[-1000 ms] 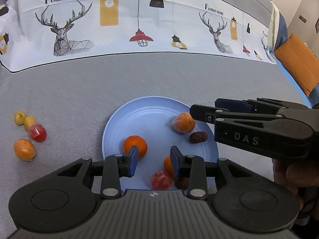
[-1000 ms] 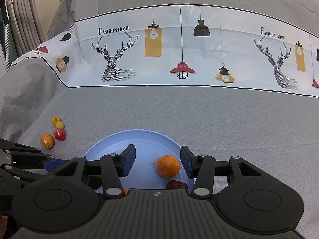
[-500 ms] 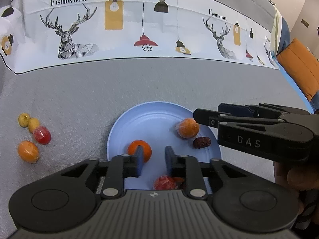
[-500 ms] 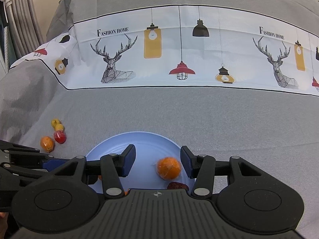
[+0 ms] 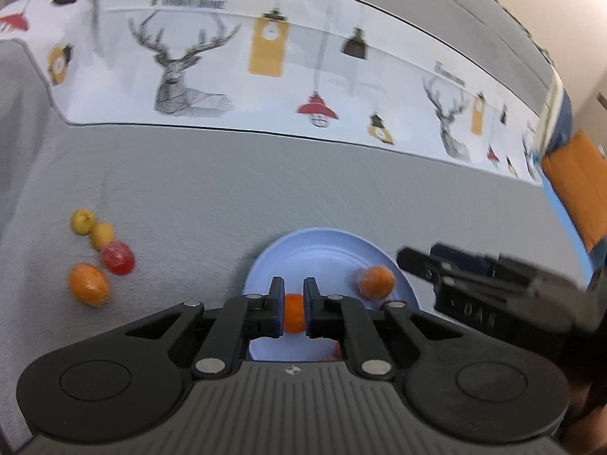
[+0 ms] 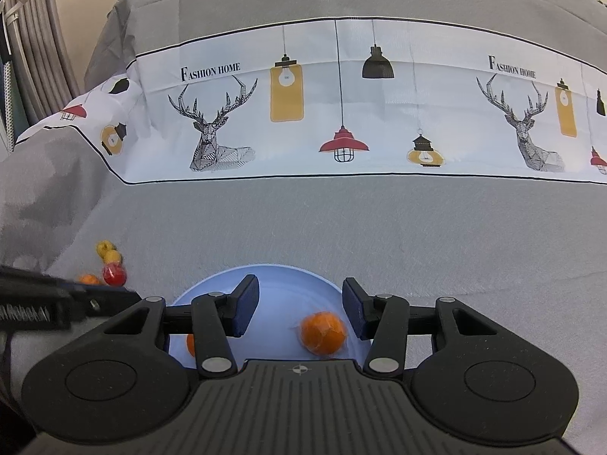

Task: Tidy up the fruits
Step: 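Move both tools to the fruit cluster beside the plate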

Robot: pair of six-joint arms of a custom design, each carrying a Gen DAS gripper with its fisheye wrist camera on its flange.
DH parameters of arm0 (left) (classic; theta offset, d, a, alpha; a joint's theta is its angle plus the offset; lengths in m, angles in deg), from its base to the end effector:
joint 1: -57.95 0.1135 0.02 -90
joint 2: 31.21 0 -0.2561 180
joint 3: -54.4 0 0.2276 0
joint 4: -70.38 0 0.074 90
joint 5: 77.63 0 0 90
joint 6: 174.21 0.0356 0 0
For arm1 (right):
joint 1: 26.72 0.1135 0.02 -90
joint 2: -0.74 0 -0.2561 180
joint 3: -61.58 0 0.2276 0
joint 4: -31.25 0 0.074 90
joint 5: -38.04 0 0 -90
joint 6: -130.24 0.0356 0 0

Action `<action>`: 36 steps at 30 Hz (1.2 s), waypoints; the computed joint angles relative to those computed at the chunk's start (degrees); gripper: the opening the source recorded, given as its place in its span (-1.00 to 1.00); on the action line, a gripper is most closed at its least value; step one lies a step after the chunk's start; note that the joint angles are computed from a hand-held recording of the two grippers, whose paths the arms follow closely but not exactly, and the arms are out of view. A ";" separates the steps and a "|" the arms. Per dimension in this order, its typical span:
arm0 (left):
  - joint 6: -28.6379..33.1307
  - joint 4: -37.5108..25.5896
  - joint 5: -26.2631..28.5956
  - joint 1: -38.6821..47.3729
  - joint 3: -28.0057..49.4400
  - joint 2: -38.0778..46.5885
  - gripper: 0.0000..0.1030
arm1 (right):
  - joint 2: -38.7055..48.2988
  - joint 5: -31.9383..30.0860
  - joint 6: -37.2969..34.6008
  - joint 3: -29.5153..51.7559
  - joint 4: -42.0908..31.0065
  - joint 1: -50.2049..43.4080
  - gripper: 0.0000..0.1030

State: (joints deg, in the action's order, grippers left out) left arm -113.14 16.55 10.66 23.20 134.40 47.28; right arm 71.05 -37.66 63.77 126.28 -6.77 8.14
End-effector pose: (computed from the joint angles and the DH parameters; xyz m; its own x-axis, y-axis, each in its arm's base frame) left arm 0.2170 -0.1493 0.2837 -0.8375 -0.0075 -0.5464 0.1710 0.9461 -0.2750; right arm 0.2009 0.1292 0.2575 -0.6817 -0.0034 -0.7317 -0.1473 0.9802 0.1327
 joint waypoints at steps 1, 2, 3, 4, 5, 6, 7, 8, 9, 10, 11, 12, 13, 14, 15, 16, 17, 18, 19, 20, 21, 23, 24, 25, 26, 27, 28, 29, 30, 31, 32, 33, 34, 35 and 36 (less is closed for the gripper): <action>0.40 -2.00 2.14 2.14 2.24 0.95 -0.79 | 0.15 -0.10 -0.05 0.11 0.38 0.16 -0.25; 0.96 -3.44 3.72 4.08 4.33 1.94 -0.79 | 0.44 0.12 -0.01 0.34 0.83 0.57 -0.31; 1.66 -4.64 4.77 5.86 6.55 2.99 -0.79 | 0.74 0.31 -0.04 0.58 1.35 0.89 -0.34; 2.90 -5.69 5.57 7.83 8.85 4.15 -0.79 | 1.06 0.57 0.03 0.84 1.86 1.31 -0.39; 4.58 -6.73 5.97 9.99 11.53 5.44 -0.79 | 1.35 0.87 0.22 1.13 2.27 1.79 -0.44; 5.88 -7.21 6.23 11.75 13.43 6.36 -0.76 | 1.74 1.17 0.45 1.41 2.78 2.29 -0.45; 7.22 -7.53 6.83 14.11 15.43 7.34 -0.74 | 2.23 1.45 0.74 1.73 3.31 2.89 -0.46; 8.09 -7.32 7.55 16.35 16.40 7.84 -0.72 | 2.76 1.77 1.07 2.07 3.65 3.53 -0.46; 8.73 -6.56 8.43 18.76 16.58 7.97 -0.70 | 3.53 1.99 1.43 2.55 3.98 4.24 -0.47; 9.21 -5.06 9.49 21.42 15.78 7.83 -0.64 | 4.20 2.06 1.73 2.90 4.27 4.87 -0.48; 9.36 -3.23 10.73 24.31 14.17 7.60 -0.63 | 4.96 1.95 1.94 3.26 4.71 5.59 -0.50; 9.12 -1.22 11.94 26.98 11.75 7.26 -0.63 | 5.70 1.88 2.04 3.56 5.21 6.34 -0.50; 8.62 1.34 13.08 29.48 8.22 6.68 -0.63 | 6.59 1.68 2.04 4.14 5.60 7.01 -0.50; 8.01 2.23 14.04 31.93 5.35 7.04 -0.63 | 7.50 1.23 1.99 4.66 6.18 7.66 -0.50; 7.27 -0.03 14.07 33.62 5.36 9.26 -0.65 | 8.54 0.70 1.98 5.32 6.78 8.22 -0.50; 5.45 -3.89 13.53 34.82 7.34 11.87 -0.65 | 9.61 0.24 2.07 6.04 7.26 8.83 -0.50; 4.42 -2.46 15.20 36.26 6.91 11.97 -0.65 | 11.17 -0.40 2.27 7.20 7.69 9.47 -0.50; 4.59 -1.09 16.34 36.89 6.96 11.97 -0.65 | 13.16 -1.58 2.55 8.58 8.36 10.10 -0.49; 5.26 0.04 15.87 36.72 7.37 12.16 -0.63 | 15.14 -2.66 2.73 9.92 9.13 10.70 -0.49; 5.75 0.26 14.32 36.25 7.92 12.73 -0.63 | 17.24 -3.32 2.81 11.42 9.78 11.50 -0.49; 5.90 -0.06 12.87 35.72 8.62 13.53 -0.63 | 20.06 -3.90 2.62 13.47 10.53 12.36 -0.49; 5.20 -0.76 12.54 35.58 9.65 15.40 -0.63 | 24.68 -4.98 2.39 17.21 11.36 13.57 -0.49; 4.79 -1.11 12.47 35.23 9.84 16.07 -0.63 | 26.96 -5.86 2.30 19.16 11.72 14.05 -0.49; 4.93 -1.79 12.10 34.90 10.52 17.03 -0.63 | 28.80 -6.25 2.25 20.91 11.73 14.63 -0.49; 5.26 -2.50 11.19 34.52 11.11 17.85 -0.63 | 30.68 -6.59 1.98 22.73 11.63 15.01 -0.48; 5.54 -3.00 10.20 34.30 11.64 18.57 -0.63 | 32.93 -6.88 1.58 25.05 11.07 15.41 -0.45; 5.67 -3.08 9.62 34.29 11.56 18.87 -0.59 | 34.62 -6.96 1.38 26.84 10.43 15.62 -0.40; 5.77 -2.81 9.45 34.52 11.01 18.94 -0.55 | 36.25 -7.05 1.29 28.59 9.81 15.66 -0.23; 5.70 -2.76 9.41 34.76 11.07 19.36 -0.53 | 38.02 -7.24 1.37 30.42 9.17 15.53 -0.07; 5.52 -2.85 9.25 34.89 11.24 19.77 -0.48 | 39.03 -7.72 1.47 31.38 8.82 15.21 -0.02; 5.29 -3.00 9.04 34.87 11.49 20.32 -0.47 | 40.37 -8.31 1.58 32.65 8.51 14.78 0.00; 5.09 -3.16 8.86 34.79 11.76 20.86 -0.47 | 41.84 -8.81 1.86 34.13 7.99 14.40 0.00; 4.81 -3.21 8.73 34.60 11.90 21.30 -0.47 | 43.04 -9.26 2.07 35.45 7.39 14.05 0.00; 4.61 -3.25 8.70 34.35 11.94 21.64 -0.47 | 44.31 -9.88 2.39 36.79 6.66 13.66 0.02; 4.48 -3.20 8.68 34.11 11.99 22.03 -0.46 | 45.72 -10.54 2.75 38.20 5.92 13.30 0.03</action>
